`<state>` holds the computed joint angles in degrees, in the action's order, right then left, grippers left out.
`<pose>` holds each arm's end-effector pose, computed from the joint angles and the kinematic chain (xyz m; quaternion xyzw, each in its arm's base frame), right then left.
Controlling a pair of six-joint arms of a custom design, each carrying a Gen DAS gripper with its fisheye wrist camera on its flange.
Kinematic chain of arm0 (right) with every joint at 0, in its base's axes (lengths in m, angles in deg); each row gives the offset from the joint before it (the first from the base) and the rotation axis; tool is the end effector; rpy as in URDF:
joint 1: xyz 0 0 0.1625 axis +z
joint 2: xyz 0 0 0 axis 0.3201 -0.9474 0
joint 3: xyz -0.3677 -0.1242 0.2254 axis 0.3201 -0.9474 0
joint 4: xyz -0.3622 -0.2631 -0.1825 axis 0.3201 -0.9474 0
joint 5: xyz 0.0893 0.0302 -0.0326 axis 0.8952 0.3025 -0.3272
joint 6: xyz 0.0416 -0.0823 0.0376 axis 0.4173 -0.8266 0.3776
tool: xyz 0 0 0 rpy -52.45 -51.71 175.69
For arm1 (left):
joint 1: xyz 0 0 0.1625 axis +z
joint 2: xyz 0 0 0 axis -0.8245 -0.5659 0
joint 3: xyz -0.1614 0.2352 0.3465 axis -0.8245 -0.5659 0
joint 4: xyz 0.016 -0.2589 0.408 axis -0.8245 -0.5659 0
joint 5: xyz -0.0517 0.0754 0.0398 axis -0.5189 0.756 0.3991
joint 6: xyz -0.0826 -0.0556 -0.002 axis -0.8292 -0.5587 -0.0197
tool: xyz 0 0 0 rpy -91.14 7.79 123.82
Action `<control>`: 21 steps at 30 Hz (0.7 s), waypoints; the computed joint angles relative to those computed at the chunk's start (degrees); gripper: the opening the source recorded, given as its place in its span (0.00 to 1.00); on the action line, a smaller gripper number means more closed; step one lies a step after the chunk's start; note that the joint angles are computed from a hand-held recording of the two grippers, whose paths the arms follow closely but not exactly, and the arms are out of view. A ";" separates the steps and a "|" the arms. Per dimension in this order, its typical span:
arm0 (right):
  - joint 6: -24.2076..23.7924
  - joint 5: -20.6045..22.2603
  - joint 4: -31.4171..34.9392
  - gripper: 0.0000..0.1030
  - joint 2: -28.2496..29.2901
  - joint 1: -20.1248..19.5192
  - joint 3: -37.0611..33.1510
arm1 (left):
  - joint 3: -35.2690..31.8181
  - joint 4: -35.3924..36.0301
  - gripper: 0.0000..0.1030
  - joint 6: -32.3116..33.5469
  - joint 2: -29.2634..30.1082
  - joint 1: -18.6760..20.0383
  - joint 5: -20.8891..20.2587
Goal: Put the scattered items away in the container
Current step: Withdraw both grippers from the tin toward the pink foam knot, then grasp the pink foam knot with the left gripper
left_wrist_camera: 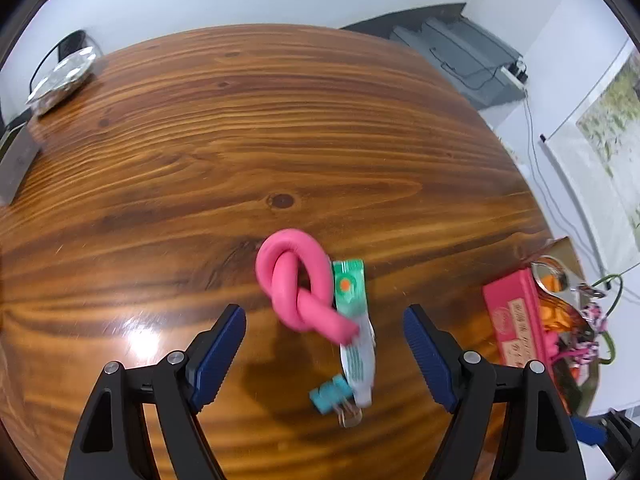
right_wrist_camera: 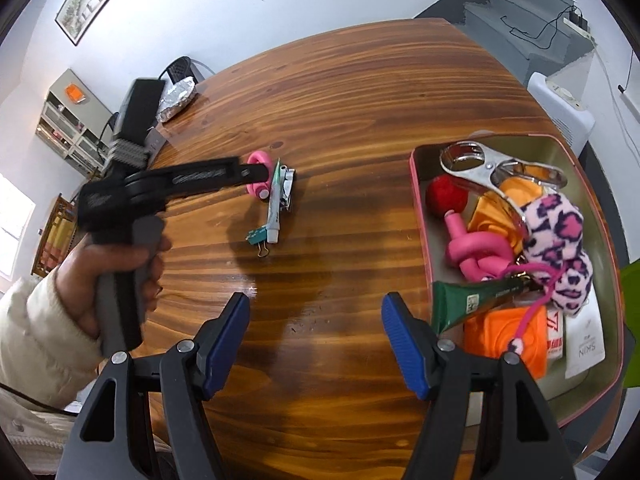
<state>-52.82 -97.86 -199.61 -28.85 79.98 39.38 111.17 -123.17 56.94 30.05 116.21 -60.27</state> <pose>0.1926 -0.7254 0.2618 0.0054 -0.9360 0.2534 0.2443 -0.3112 -0.9229 0.0633 0.2194 0.9430 -0.1104 0.2245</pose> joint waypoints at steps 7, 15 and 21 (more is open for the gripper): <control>1.07 -0.15 2.05 0.71 1.68 -0.02 -1.72 | -4.46 2.43 0.80 0.13 2.70 1.80 2.51; -2.62 1.99 4.98 0.71 6.70 0.14 -7.75 | 4.70 -0.13 0.80 -3.38 -4.20 3.80 7.42; -2.94 1.99 6.97 0.71 11.18 -0.18 -13.30 | 9.05 -2.32 0.80 -5.39 -8.73 5.44 5.85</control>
